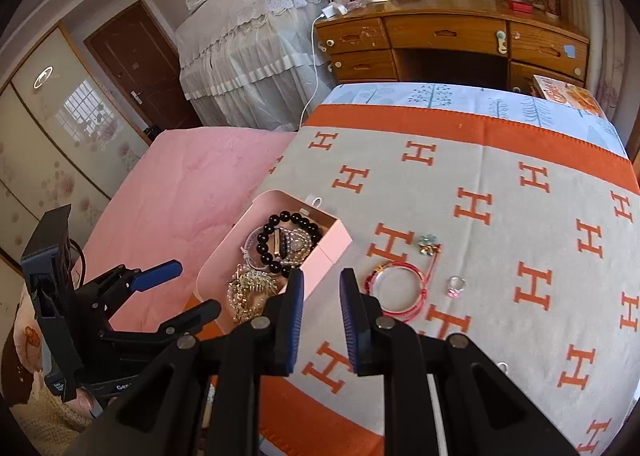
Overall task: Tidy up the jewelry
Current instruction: 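Grasp the red beaded bracelet with the left tool while the right tool grasps the pink ring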
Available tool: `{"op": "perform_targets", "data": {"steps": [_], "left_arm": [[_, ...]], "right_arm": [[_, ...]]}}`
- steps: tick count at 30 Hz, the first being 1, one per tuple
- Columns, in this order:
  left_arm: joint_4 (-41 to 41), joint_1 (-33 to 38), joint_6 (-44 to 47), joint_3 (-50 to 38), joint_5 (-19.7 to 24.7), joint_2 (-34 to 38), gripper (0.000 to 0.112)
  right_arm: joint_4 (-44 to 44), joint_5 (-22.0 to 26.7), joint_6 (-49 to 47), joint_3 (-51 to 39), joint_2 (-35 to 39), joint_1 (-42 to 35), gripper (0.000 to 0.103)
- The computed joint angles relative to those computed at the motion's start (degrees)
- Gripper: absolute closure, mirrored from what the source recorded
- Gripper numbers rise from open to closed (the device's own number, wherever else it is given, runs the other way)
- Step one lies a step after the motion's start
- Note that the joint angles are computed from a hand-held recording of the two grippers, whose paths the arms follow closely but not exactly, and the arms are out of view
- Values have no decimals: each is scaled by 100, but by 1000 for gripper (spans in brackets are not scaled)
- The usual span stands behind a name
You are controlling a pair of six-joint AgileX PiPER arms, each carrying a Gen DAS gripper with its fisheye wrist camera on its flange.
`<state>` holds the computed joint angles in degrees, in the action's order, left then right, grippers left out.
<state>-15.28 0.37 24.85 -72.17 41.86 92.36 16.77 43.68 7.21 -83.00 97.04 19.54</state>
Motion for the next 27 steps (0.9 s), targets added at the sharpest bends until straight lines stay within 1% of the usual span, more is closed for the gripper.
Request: {"op": "perform_targets", "data": {"steps": [2, 7, 13, 17, 21, 24, 25, 27], "left_arm": [[59, -157, -95, 21, 6, -58, 37], [204, -615, -401, -1, -5, -21, 37], [402, -1141, -855, -185, 64, 281, 37], [574, -1418, -1224, -330, 21, 559, 37], [896, -1626, -1762, -555, -103, 947, 37], [905, -1631, -2084, -881, -45, 1317, 37], [832, -1605, -2128, -1001, -10, 1442, 38], [838, -1607, -2274, -1215, 40, 1667, 43]], "right_arm": [[-65, -114, 51, 309, -245, -125, 85], [-47, -197, -86, 837, -627, -517, 85], [48, -357, -446, 1488, -923, -895, 85], [168, -636, -888, 2017, -1069, -1037, 84], [397, -860, -1388, 2352, -1002, -1130, 84], [522, -1031, -1655, 2448, -833, -1175, 84], [537, -1082, -1693, 2445, -765, -1170, 84], [578, -1157, -1752, 2394, -611, -1168, 84]]}}
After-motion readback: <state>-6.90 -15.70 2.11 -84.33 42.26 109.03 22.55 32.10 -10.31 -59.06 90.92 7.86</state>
